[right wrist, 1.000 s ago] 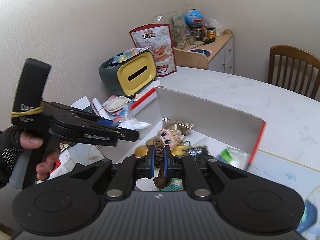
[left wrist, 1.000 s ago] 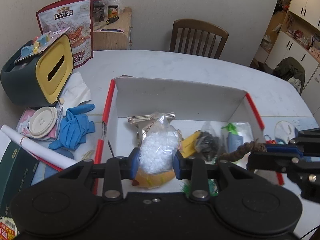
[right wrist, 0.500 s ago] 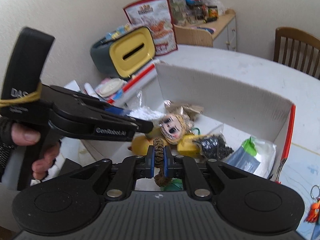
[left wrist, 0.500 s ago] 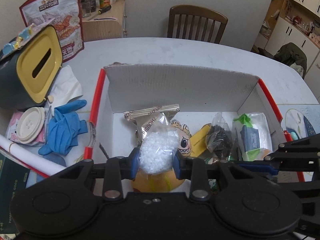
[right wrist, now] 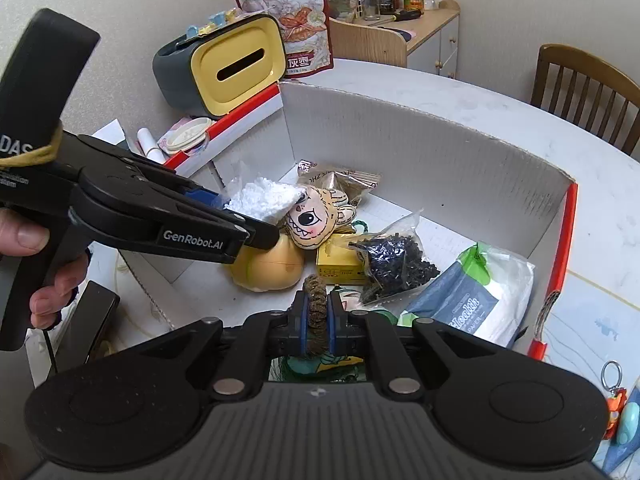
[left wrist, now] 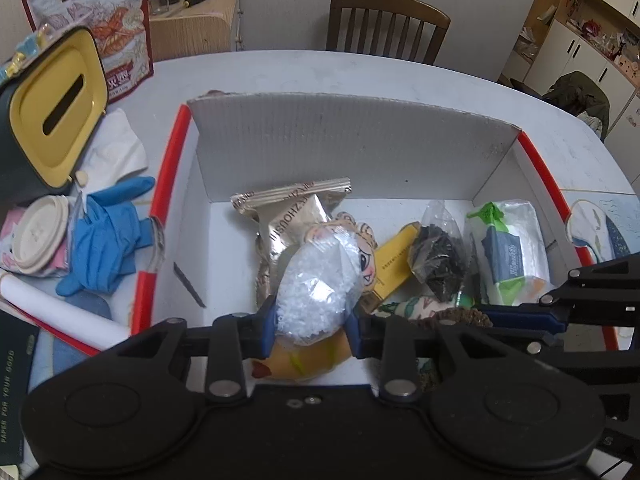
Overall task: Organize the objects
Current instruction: 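Carry the white bead bag and teal keychain with both tools over the white box, then lower both items into the box and open both tools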
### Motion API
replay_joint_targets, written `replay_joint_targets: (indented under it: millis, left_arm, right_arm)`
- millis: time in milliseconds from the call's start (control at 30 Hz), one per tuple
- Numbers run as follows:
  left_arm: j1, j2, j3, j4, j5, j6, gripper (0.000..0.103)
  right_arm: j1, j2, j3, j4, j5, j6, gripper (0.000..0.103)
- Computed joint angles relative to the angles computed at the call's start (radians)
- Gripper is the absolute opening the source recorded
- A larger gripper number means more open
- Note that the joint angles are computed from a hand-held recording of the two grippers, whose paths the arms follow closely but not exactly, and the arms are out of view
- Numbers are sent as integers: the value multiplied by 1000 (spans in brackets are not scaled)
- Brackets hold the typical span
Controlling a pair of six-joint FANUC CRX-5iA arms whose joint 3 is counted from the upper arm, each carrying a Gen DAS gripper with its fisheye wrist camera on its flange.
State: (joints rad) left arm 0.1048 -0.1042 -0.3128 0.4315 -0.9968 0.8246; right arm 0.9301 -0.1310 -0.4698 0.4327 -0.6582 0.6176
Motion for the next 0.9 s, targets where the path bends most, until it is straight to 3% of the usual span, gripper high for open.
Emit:
replay_joint_targets:
  millis: [400,567,833,900]
  left_arm:
    - [5,-22,-9,7,-41,9,38]
    - [10,-53,-27,33,-52,-6,52]
    - [14,-123,-70,85,-60,-42,56]
    - [14,-140,-78,98,-64,-42,57]
  right_arm:
    - [10,-37,-10,-12,-23,49,18]
    - [14,-75,-29,-17,-10,44,23]
    - [31,-168,-88,30,15,-27,24]
    - [35,-197,-106,52,17,-53,28]
